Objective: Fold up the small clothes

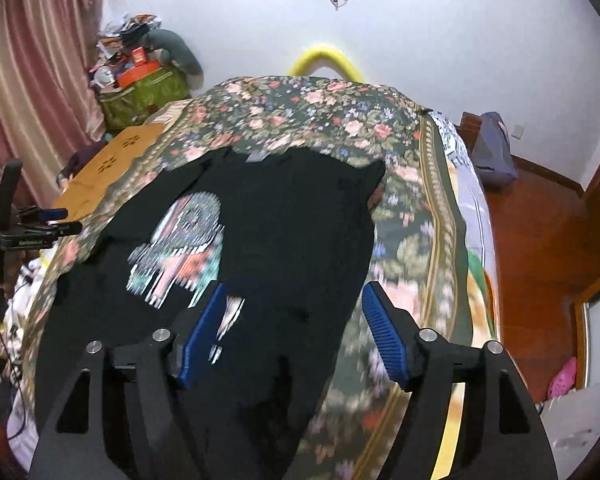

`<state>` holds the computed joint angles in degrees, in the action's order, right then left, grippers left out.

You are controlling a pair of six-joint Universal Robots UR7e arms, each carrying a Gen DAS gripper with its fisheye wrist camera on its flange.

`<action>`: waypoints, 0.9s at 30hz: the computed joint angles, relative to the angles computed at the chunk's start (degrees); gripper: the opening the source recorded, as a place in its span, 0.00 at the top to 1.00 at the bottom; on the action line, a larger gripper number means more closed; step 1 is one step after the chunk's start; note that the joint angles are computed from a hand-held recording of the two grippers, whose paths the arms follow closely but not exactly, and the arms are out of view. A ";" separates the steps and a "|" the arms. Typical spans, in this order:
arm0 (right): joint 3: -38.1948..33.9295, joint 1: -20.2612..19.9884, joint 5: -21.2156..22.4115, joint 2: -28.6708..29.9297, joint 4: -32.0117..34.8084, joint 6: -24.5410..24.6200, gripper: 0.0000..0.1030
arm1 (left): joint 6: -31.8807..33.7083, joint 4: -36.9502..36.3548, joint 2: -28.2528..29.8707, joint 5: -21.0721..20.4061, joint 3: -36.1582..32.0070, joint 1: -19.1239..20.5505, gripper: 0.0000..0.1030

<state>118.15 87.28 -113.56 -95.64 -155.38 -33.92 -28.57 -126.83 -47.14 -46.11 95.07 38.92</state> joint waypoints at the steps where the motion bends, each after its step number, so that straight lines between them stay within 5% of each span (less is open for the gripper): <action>1: 1.12 -0.45 0.02 -0.99 0.13 0.01 0.34 | -1.42 0.75 -0.54 -0.96 0.92 -0.16 0.29; 8: 8.12 -7.32 3.20 -5.44 3.12 3.24 0.34 | -5.68 -3.77 -2.81 -11.05 7.75 -0.17 0.29; 10: 9.37 -9.39 4.14 -5.31 4.25 4.12 0.37 | -5.59 -6.56 -2.48 -11.54 9.01 -0.74 0.39; 11: 9.83 -10.21 4.63 -4.96 4.29 4.45 0.44 | -5.46 -7.60 -2.23 -10.75 9.34 -1.17 0.45; 14: 10.20 -12.17 7.41 -3.82 5.68 5.97 0.73 | -3.65 -8.66 -1.79 -9.34 9.14 -2.08 0.94; 17: 10.06 -11.51 8.24 -2.53 3.55 4.31 0.95 | -1.26 -9.12 -1.83 -7.84 8.38 -2.24 0.96; 23: 7.12 -10.67 5.52 -0.02 -1.43 2.59 0.96 | 0.70 -7.52 -2.11 -0.75 7.08 -1.52 0.95; 27: 6.16 -10.05 2.31 1.76 -4.34 1.99 0.96 | -3.92 0.67 -0.54 1.61 4.72 -0.02 0.76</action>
